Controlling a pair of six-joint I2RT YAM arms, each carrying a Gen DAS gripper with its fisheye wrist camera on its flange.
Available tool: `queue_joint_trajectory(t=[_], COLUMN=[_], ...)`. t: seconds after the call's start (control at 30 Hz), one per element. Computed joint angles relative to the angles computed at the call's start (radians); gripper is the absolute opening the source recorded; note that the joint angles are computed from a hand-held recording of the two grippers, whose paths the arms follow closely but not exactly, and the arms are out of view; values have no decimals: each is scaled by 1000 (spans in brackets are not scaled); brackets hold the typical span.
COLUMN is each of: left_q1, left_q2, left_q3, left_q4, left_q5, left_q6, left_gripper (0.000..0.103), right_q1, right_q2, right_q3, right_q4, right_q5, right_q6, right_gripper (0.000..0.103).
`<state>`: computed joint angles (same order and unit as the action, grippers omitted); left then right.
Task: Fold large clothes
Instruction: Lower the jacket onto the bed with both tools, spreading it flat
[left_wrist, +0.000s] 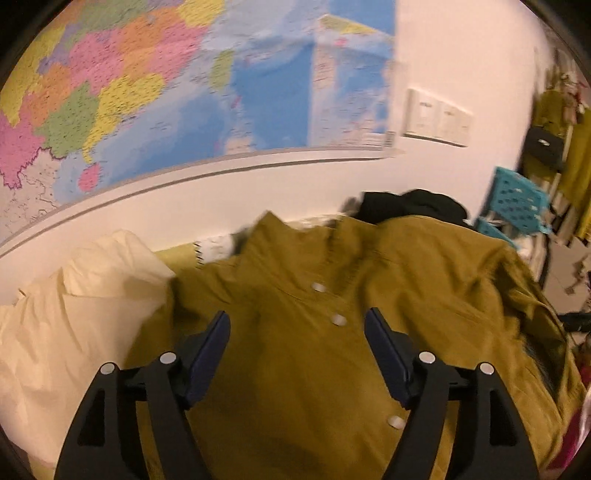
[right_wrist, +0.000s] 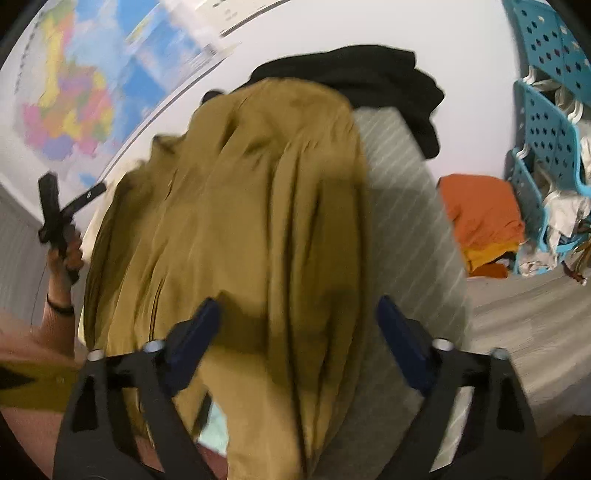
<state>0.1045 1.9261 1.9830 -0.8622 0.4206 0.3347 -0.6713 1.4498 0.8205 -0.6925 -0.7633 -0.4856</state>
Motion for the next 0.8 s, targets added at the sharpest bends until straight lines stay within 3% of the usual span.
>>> queue_joint_trajectory(t=[0.03,0.07,0.2,0.37,0.47,0.6,0.8], left_q1=[-4,-11,-38,-80,-93,-96,-81], left_q2=[-27,-55,-115,-152,-168,-189,-196], left_q3=[-37,-74,-158,-199,-206,-222,-229], left_q4=[6,17,34,38,33,34,28], left_q5=[14,15,23,15,21,34,70], left_q6=[5,9,12,19,31,48,57], left_gripper=[75,76,77,77,77,80,81], right_q1=[-5,-14,-108,-210,-151,97,586], right_q2=[-9,-23,-94,-119,-112,-122,-69], right_q3=[-12,-20,64,335,503,644,749], right_q4=[-8,-8,-52,-173,-302,-424,-395], right_q5=[-6,-8,-38,-49,-21,75,274], right_q6=[-20,-23,16,46,34,24,171], right_gripper=[34,9,8,7,7,7,14])
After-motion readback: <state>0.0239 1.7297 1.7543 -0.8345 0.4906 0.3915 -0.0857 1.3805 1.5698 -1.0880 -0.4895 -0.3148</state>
